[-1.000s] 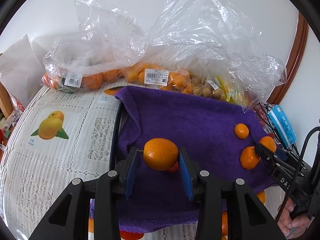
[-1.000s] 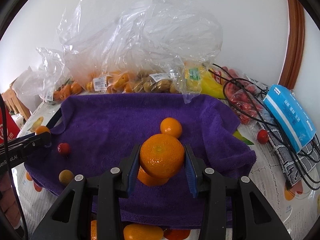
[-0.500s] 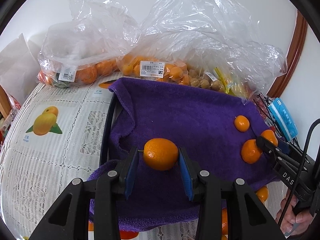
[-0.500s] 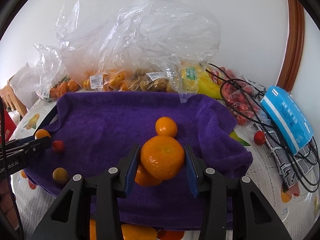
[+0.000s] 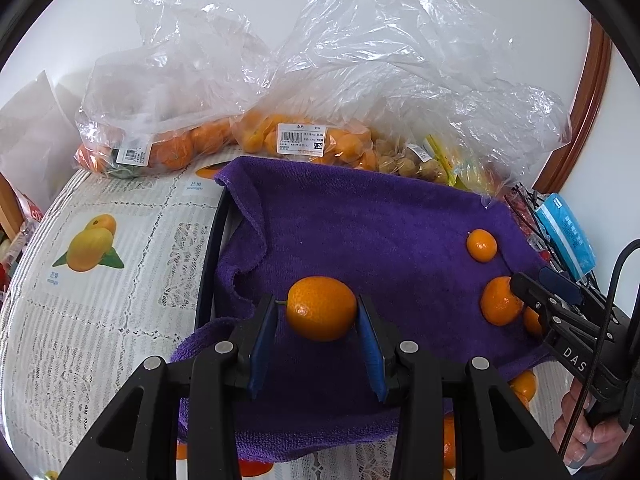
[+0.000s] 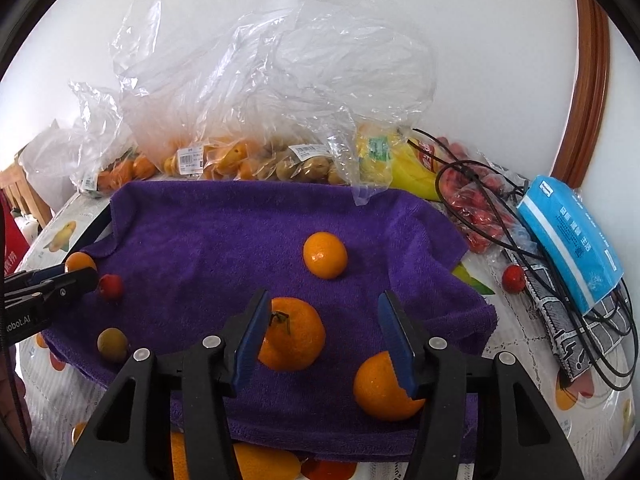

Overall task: Organize fruits
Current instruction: 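Lower both oranges onto the towel and open both tools to release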

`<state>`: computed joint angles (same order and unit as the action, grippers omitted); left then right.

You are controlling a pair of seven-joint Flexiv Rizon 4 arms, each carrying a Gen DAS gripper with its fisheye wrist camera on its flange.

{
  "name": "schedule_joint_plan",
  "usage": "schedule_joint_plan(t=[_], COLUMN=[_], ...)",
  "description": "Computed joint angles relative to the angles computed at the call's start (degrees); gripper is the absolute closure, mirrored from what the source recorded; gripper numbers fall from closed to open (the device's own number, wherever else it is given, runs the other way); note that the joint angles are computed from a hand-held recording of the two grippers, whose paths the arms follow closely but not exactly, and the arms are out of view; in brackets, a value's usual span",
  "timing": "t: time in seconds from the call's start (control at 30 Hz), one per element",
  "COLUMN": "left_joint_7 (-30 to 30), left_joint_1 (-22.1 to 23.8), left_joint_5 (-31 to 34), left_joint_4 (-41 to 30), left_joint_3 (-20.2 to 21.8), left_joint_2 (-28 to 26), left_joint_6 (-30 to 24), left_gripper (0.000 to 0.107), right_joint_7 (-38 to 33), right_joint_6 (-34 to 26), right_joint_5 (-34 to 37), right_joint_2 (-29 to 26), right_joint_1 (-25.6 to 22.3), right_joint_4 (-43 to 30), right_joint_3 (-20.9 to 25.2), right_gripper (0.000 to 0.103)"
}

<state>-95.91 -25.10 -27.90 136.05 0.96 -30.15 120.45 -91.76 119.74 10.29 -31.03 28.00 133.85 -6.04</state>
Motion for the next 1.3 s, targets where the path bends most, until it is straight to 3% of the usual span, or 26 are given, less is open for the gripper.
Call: schedule_joint_plan(t=[0.2,0.7,0.83,0.93,1.1,1.3], left_joint_7=[1.2,3.5,3.0,2.8,1.3,-0.8], left_joint_1=[-2.2,-3.5,-2.8,-2.7,-1.9,-0.7], left_joint_5=[-2.3,-5.4,-4.7,-4.7,-3.6,-2.1], left_joint_4=[0.3,1.9,3.1,4.1,5.9,7.6], left_joint_3=[1.0,0.2,-0.7,-1.1,-1.9,-2.4], left_joint_2=[0.1,1.2,1.9,2.4,3.2,3.7], left_joint_6=[1.8,4.6,6.1,7.0,8.4,9.4], left_gripper=[0.058,0.055,0.054,0.054,0.052,0.052], right_joint_7=[0.6,2.2,1.3,1.3,0.2,3.4], right_joint_6=[0.6,3.1,3.6,3.8,3.5,6.2], right_joint_5=[-0.4,0.8,4.3,3.8,6.2,1.5], right_joint_2=[0.4,2.9,4.7,6.5,7.3,4.8], right_joint_1=[-1.4,-2.6,0.5,-0.6,1.4,-4.3], right_joint_4=[0.3,2.0,3.7,5.8,8.3,10.5], right_joint_3=[1.3,3.4,1.7,3.3,3.0,8.0], right_gripper=[0.047,0.044,0.044,0.044,0.045,0.056])
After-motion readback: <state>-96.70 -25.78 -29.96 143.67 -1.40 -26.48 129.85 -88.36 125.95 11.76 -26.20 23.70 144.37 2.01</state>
